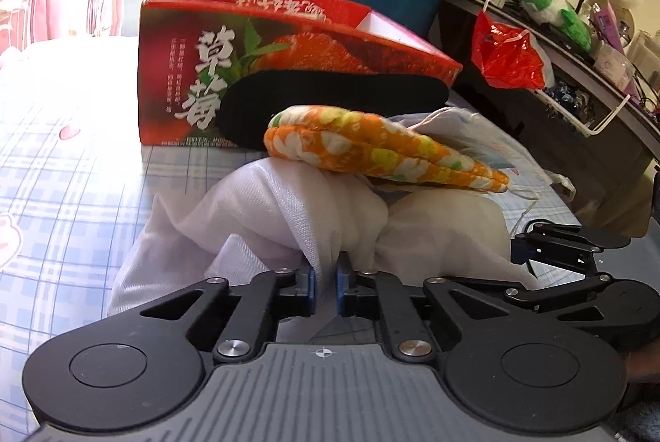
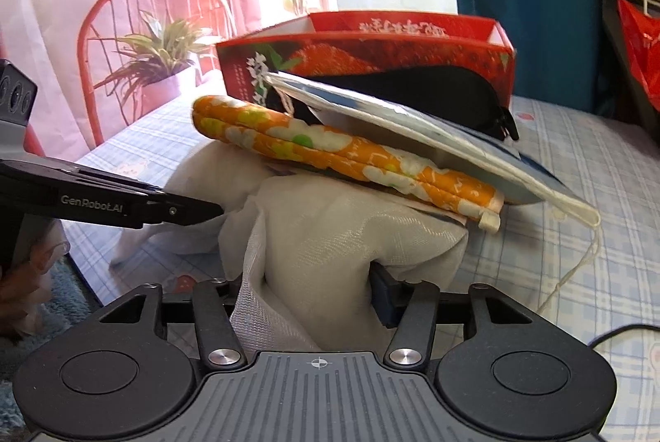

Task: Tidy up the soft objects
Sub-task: 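Lower both tools onto the white mesh cloth and close on it, then lift the white mesh cloth with both tools toward the red box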

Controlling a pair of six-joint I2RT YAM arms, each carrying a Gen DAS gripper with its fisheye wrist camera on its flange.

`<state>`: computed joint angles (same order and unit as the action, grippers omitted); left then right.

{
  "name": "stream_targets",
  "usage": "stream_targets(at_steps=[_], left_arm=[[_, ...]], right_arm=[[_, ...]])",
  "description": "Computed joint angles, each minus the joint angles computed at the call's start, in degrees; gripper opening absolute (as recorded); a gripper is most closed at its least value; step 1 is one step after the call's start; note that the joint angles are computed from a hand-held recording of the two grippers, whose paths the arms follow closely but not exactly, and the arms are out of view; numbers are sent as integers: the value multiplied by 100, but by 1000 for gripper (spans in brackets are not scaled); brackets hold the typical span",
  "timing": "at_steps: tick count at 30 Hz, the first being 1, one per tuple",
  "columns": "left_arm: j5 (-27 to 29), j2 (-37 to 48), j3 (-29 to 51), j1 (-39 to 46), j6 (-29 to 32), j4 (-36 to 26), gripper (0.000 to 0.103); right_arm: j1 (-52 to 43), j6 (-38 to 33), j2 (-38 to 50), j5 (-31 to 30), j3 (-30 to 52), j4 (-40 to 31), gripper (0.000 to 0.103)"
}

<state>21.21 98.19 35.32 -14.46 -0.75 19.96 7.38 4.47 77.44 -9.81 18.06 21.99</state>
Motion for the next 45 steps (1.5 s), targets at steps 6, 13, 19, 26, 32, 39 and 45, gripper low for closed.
stream_targets(at_steps=[6, 13, 19, 26, 32, 39, 45], left_arm=[[115, -568, -249, 64, 42, -26, 6], [24, -1089, -381, 42, 183, -433, 6], [80, -683, -133, 391, -154, -708, 22], [87, -234, 106, 553, -415, -645, 67], [428, 518, 556, 598, -464, -719, 71], [583, 758, 584, 525, -417, -397, 83], [691, 803, 547, 403, -425, -289, 60]], right_arm=[[11, -124, -683, -50, -75, -261, 44], [31, -220, -1217, -130, 125, -910, 39], [-201, 178, -783, -334, 143, -948, 40], [-350, 265, -402, -441, 25, -474, 45], [-418, 386, -154, -449, 37, -316, 49], [-570, 613, 214, -583, 84, -110, 54], [-641, 709, 400, -758, 118, -30, 50]])
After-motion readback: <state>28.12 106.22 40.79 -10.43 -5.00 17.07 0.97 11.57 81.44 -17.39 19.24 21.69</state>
